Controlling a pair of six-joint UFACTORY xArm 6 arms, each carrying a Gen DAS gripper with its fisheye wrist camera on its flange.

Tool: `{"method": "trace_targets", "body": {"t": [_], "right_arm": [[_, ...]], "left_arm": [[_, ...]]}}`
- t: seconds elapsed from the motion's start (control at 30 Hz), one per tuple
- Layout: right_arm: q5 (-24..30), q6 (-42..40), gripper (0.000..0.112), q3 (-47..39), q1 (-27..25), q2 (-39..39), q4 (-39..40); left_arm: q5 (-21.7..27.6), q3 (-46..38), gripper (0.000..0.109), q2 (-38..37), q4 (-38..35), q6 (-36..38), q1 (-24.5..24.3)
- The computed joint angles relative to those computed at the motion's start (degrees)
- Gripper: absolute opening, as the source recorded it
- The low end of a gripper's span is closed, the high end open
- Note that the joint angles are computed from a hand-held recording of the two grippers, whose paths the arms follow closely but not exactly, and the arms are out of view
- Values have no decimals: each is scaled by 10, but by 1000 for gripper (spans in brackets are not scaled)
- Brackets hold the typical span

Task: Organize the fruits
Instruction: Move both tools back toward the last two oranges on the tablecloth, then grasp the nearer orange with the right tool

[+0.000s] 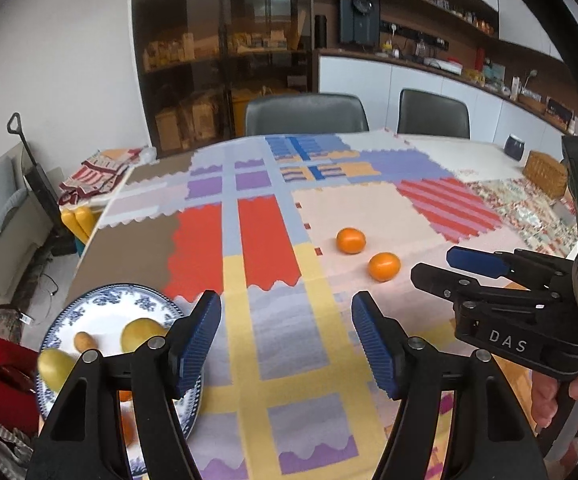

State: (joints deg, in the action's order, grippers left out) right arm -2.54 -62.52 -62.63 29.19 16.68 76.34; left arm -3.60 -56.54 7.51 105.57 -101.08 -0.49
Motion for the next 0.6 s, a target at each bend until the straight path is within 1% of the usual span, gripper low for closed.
{"method": "trace_targets", "body": {"t": [0.03, 0.07, 0.1, 0.13, 0.17, 0.2, 0.23, 0.3, 0.33, 0.43, 0.5, 0.6], "right_arm": [[7, 38, 49, -3, -7, 11, -39], [11, 56, 49, -8, -11, 20, -58], [14, 72, 49, -13, -14, 28, -75], [20, 109, 49, -17, -20, 38, -114], [24, 122, 49, -23, -24, 46, -128], [27, 138, 49, -27, -27, 53, -145], [32, 168, 49, -32, -32, 62, -179], [34, 188, 49, -41, -36, 75, -209], [35, 219, 49, -45, -40, 83, -245], [41, 260, 49, -59, -47, 100, -295], [45, 273, 49, -69, -50, 111, -313], [49, 311, 49, -84, -55, 128, -366]], "left_arm": [[1, -1, 67, 10, -45, 46, 0], [1, -1, 67, 17, -73, 76, -1], [4, -2, 67, 26, -115, 121, -2], [6, -1, 67, 33, -158, 165, -4], [7, -2, 67, 42, -198, 205, -6], [9, -4, 67, 49, -226, 234, -8], [12, -6, 67, 57, -258, 265, -10], [16, -11, 67, 68, -292, 298, -13], [17, -13, 67, 73, -302, 308, -14], [20, -18, 67, 85, -337, 340, -15], [21, -22, 67, 93, -353, 353, -15], [19, -25, 67, 104, -399, 393, -17]]}}
